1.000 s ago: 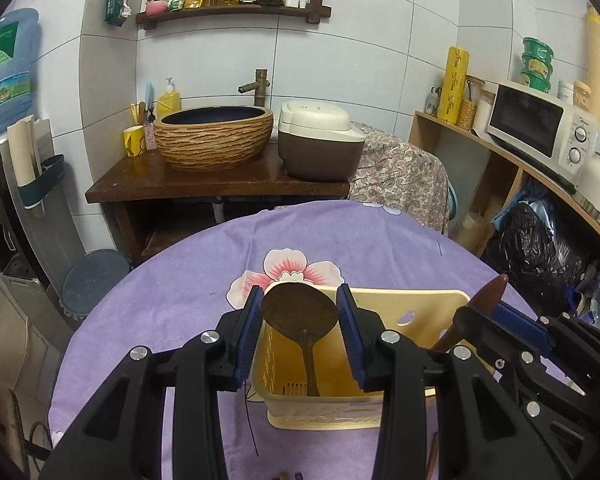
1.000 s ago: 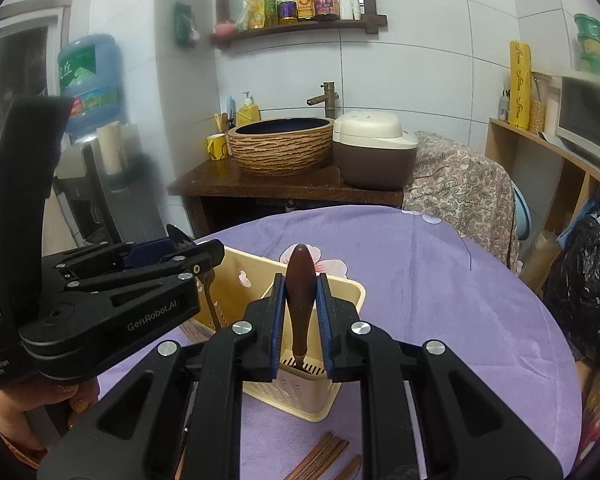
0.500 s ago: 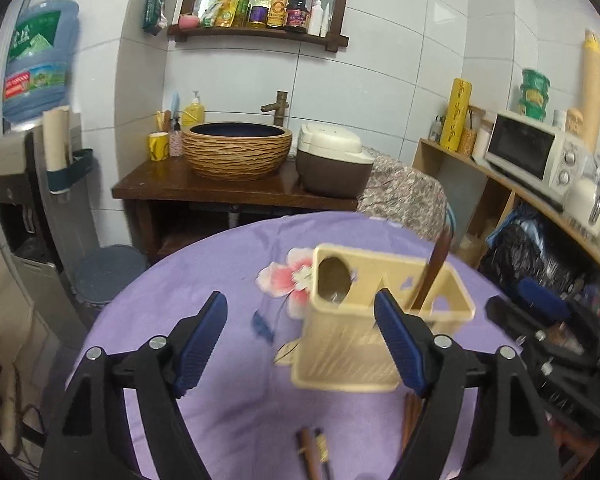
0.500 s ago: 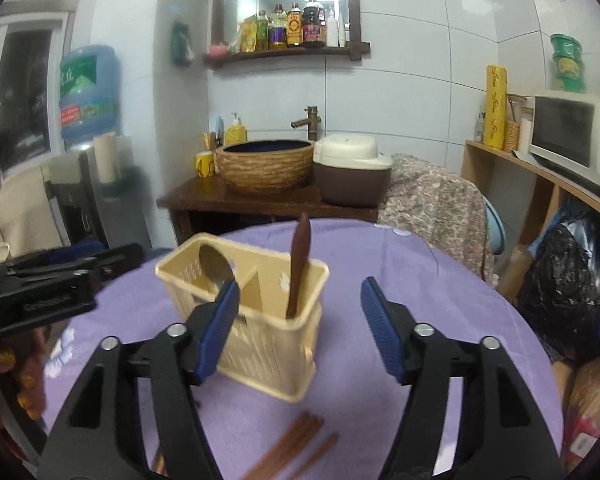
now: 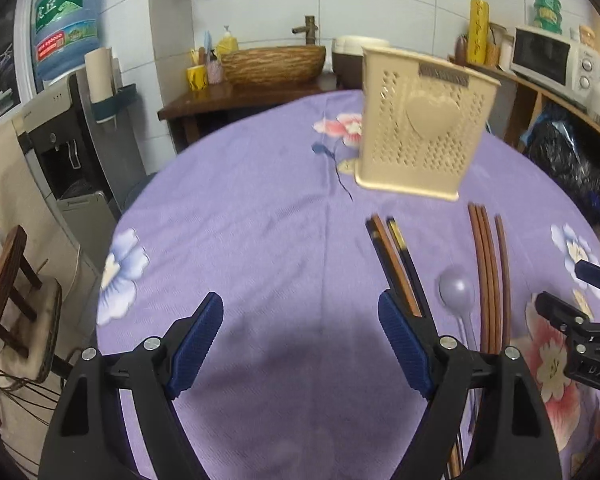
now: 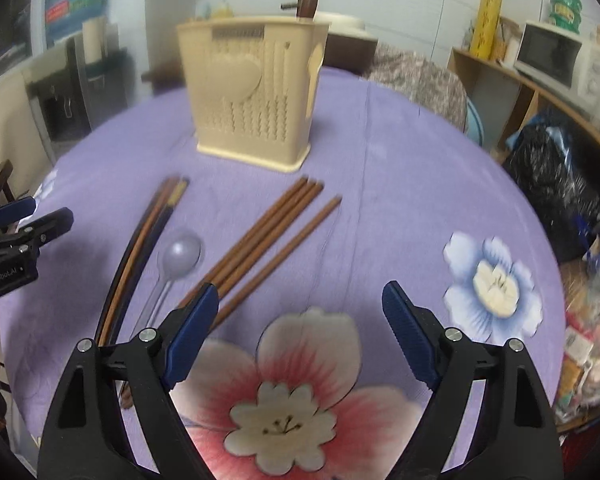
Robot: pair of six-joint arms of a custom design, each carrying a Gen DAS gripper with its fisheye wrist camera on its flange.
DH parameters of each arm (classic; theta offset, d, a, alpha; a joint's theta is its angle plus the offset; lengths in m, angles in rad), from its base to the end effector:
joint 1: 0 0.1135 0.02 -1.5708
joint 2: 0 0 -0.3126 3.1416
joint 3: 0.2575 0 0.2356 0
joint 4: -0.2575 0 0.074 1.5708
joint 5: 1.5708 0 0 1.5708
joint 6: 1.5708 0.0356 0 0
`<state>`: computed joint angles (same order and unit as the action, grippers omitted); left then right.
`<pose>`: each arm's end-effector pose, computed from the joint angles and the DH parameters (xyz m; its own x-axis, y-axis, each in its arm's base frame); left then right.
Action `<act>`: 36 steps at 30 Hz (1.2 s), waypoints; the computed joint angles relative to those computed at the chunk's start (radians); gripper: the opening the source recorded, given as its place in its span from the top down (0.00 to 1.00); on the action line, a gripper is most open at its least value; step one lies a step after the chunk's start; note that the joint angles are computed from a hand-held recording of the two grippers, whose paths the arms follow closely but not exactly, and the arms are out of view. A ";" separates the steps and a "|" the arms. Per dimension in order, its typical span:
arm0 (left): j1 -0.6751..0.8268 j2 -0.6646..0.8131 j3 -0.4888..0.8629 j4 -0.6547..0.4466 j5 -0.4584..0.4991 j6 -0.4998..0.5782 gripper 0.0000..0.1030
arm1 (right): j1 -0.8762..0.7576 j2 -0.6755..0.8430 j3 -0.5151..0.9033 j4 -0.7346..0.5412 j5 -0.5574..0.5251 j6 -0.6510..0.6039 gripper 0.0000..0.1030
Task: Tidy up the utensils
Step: 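Grasp a brown chopstick with the right tool while the left tool grasps a black chopstick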
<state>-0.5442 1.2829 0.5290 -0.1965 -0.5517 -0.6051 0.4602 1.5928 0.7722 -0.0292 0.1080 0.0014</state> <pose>0.1800 -0.0871 0.2161 -0.6750 -0.1577 -0.7207 -0.2477 0.9686 0.0200 0.2690 0.1291 0.2181 -0.6735 -0.3323 -0.6602 -0.3768 0.9228 -0.0800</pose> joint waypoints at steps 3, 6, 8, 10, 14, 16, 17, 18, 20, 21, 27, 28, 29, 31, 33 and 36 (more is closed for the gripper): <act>-0.023 0.027 0.000 0.003 0.004 -0.007 0.24 | 0.025 0.013 -0.022 0.006 0.007 0.029 0.19; -0.051 0.042 -0.003 0.003 0.002 -0.024 0.24 | 0.066 0.036 -0.020 -0.002 0.030 0.038 0.19; -0.072 0.059 -0.003 -0.001 -0.003 -0.039 0.24 | 0.089 0.055 -0.014 -0.008 0.044 0.043 0.19; -0.088 0.074 -0.003 0.001 -0.004 -0.044 0.24 | 0.104 0.068 -0.011 -0.009 0.055 0.050 0.19; -0.106 0.101 -0.001 0.012 0.010 -0.053 0.24 | 0.105 0.079 -0.008 -0.008 0.060 0.048 0.17; -0.114 0.110 0.001 0.015 0.011 -0.056 0.24 | 0.090 0.073 -0.014 -0.012 0.053 0.039 0.16; -0.118 0.115 0.003 0.016 0.011 -0.058 0.24 | 0.081 0.070 -0.018 -0.011 0.048 0.032 0.16; -0.119 0.118 0.004 0.015 0.013 -0.057 0.24 | 0.067 0.063 -0.025 -0.008 0.037 0.023 0.15; -0.123 0.120 0.005 0.016 0.015 -0.059 0.24 | 0.033 0.050 -0.033 -0.021 0.038 0.015 0.15; -0.124 0.121 0.006 0.013 0.016 -0.061 0.24 | 0.025 0.049 -0.033 -0.029 0.057 0.014 0.15; -0.150 0.151 0.026 0.001 0.010 -0.068 0.24 | -0.035 0.007 -0.064 -0.001 -0.004 0.039 0.15; -0.152 0.157 0.030 -0.002 0.010 -0.068 0.24 | -0.027 0.006 -0.062 -0.002 -0.012 0.042 0.15; -0.157 0.168 0.034 -0.006 0.005 -0.070 0.25 | -0.017 0.009 -0.059 -0.006 -0.014 0.042 0.15; -0.165 0.170 0.036 -0.011 -0.002 -0.075 0.25 | 0.008 0.013 -0.055 -0.006 -0.003 0.038 0.15; -0.173 0.173 0.043 -0.029 -0.010 -0.078 0.26 | 0.022 0.017 -0.050 -0.008 0.002 0.041 0.15; -0.178 0.166 0.048 -0.060 -0.017 -0.080 0.26 | 0.026 0.014 -0.050 -0.012 -0.003 0.044 0.15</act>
<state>-0.7224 1.4494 0.5773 -0.2564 -0.5688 -0.6849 0.4863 1.6067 0.7222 -0.0409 0.1053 0.0450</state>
